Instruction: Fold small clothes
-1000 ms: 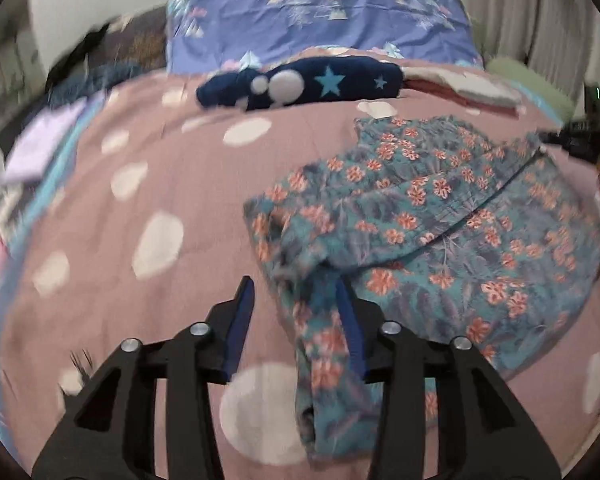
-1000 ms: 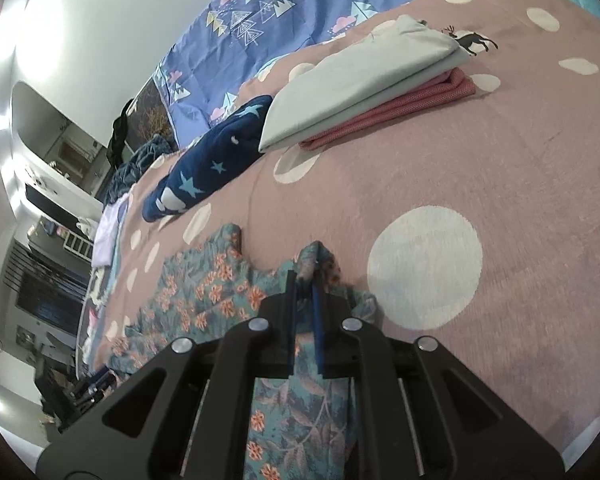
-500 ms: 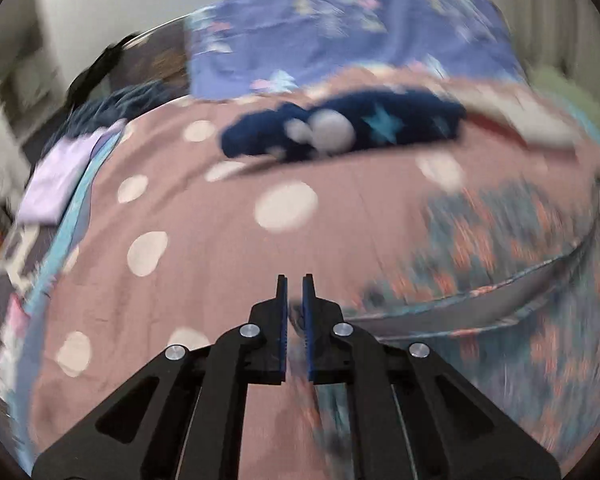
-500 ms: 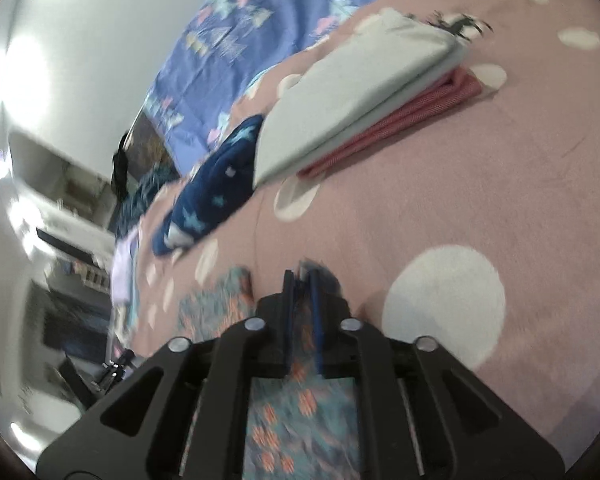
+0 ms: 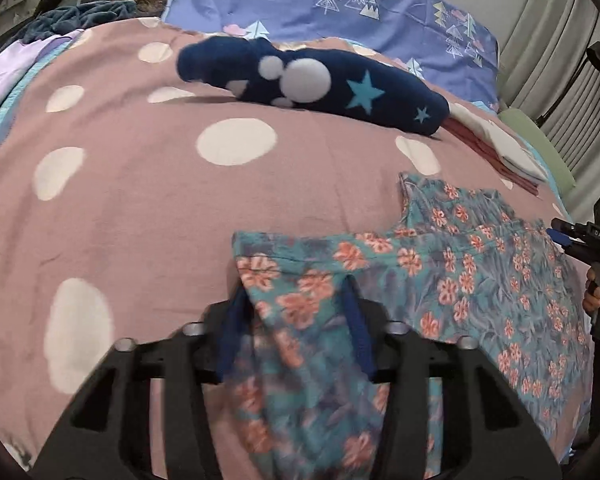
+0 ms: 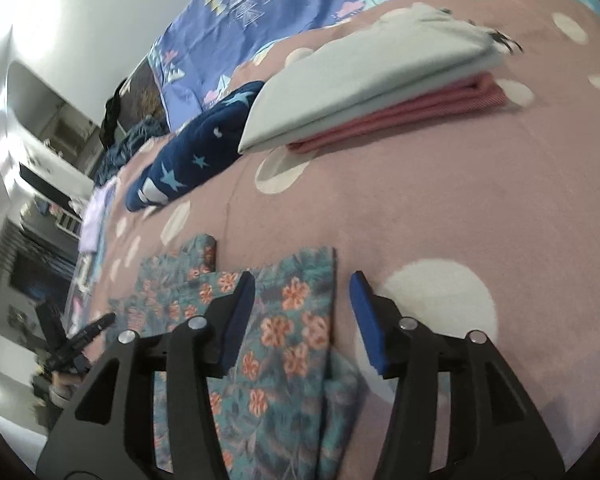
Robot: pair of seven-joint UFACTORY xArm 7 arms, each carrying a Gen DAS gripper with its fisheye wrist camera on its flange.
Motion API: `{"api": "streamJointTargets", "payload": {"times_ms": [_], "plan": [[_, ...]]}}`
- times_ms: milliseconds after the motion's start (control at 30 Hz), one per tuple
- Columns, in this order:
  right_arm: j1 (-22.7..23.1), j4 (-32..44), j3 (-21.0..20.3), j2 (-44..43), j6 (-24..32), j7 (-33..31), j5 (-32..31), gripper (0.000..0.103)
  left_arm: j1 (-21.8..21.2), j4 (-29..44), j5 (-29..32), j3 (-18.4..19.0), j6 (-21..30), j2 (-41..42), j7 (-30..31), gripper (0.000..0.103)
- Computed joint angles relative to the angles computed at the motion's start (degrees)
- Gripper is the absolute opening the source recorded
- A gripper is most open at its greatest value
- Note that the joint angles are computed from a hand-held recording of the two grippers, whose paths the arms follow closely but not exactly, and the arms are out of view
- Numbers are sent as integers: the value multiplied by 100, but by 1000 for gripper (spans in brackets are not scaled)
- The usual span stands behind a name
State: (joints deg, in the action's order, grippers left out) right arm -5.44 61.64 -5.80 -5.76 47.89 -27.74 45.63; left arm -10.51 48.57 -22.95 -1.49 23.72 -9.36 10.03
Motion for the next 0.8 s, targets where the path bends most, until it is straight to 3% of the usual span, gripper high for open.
{"api": "streamJointTargets", "payload": {"times_ms": [33, 67, 100, 233, 367, 433, 500, 533, 600, 667, 700, 800], "plan": [[19, 46, 4, 42, 73, -68, 42, 15, 27, 96, 116, -38, 26, 94, -126, 4], [20, 140, -25, 116, 323, -172, 171, 5, 52, 121, 211, -75, -19, 99, -258, 4], [131, 162, -139, 131, 480, -274, 347, 5, 33, 109, 165, -63, -86, 54, -213, 3], [84, -77, -88, -420, 48, -956, 991, 5, -204, -27, -141, 83, -484, -428, 277, 3], [97, 191, -150, -241, -250, -776, 1080, 7, -108, 198, 128, 78, -665, -349, 83, 3], [68, 359, -118, 71, -199, -448, 853, 17, -73, 475, 249, 83, -485, 22, 6, 7], [-88, 342, 85, 267, -290, 200, 327, 20, 134, 621, 1119, -85, -289, 317, -739, 23], [-28, 276, 6, 259, -265, 285, 275, 20, 345, 607, 1533, -281, -194, 383, -1090, 25], [-84, 58, 4, 136, -184, 258, 273, 21, 266, 406, 1643, -237, -253, 307, -1138, 33], [-124, -285, -64, -202, -87, 27, 254, 22, 354, 14, 2173, -357, -387, -29, -1495, 43], [-135, -454, -118, -384, -57, -92, 253, 23, 425, -264, 2534, -454, -480, -317, -1692, 44], [-172, -967, -332, -996, 110, -259, 78, 31, 432, -781, 2858, -578, -557, -998, -1900, 44]]}}
